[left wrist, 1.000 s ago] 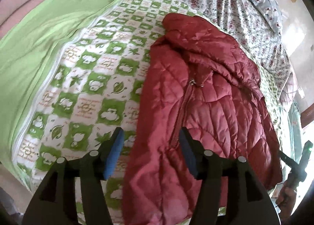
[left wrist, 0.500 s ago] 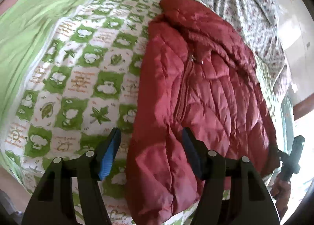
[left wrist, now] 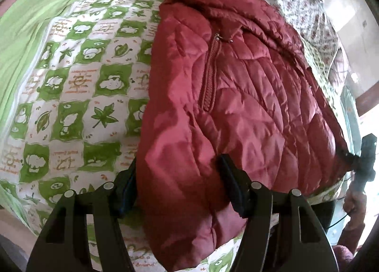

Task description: Fold large clothes

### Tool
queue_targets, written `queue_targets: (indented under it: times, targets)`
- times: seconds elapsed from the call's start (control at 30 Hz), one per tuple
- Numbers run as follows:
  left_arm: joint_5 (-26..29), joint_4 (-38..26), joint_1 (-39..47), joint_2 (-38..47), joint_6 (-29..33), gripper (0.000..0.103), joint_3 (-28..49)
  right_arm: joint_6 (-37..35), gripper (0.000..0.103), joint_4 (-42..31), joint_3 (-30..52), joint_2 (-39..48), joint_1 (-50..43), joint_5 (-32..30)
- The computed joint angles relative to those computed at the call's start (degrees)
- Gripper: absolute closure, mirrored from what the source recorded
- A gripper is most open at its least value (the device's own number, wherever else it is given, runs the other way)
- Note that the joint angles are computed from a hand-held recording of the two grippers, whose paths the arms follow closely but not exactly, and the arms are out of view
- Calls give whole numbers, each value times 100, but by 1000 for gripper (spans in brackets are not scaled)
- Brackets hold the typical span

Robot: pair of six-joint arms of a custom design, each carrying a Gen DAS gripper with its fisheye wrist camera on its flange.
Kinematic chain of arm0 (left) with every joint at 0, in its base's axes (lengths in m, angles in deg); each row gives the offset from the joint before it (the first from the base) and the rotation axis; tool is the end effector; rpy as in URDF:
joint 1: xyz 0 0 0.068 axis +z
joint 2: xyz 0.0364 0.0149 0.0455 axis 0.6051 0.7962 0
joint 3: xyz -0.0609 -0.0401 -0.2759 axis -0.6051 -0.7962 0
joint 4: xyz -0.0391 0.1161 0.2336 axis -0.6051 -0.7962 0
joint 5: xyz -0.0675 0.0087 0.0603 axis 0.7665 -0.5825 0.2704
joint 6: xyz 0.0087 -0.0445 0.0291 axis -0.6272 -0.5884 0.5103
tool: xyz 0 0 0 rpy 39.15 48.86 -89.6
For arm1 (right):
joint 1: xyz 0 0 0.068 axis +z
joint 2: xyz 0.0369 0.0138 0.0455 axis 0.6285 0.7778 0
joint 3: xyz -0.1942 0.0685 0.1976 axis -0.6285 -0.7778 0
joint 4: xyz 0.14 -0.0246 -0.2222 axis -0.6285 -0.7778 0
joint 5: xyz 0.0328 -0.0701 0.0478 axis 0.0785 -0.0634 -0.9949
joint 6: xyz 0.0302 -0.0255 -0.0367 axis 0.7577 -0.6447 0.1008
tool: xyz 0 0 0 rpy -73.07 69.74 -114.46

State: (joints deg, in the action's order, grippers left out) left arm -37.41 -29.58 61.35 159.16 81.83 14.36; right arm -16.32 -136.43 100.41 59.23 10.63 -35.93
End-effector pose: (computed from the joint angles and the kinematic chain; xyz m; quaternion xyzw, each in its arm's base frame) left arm 0.1886 0.0707 0.1476 -0.1498 0.9558 -0.1292 0.2173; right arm 0.3014 -0.1393 0.1926 -0.0647 0.9529 0.2486 0.1614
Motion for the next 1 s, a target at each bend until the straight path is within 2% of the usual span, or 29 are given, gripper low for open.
queue_targets:
  times: [0.27,0.4,0.47,0.57,0.83,1.0]
  targets:
    - [-76,35,-222,-166,124,44,-122,-241,59,-191,91,172,-97,-125]
    - [247,-79,-102,-126,306,46,-84,-263,57,-257,116,232,-89,-199]
    - [534,-157,8,-88,414,71,-48,-291,60,-179,56,177,-58,-184]
    - [573,-123,5,-129,394,79,-68,-362,66,-232,54,170,-75,-303]
    - [836,-306,79,-699,213,85,7,-483,75,-609,246,268,-251,-1101]
    - [1257,-423,222,-1136,18,85,181,-759,76,-1295,641,504,-348,-1834]
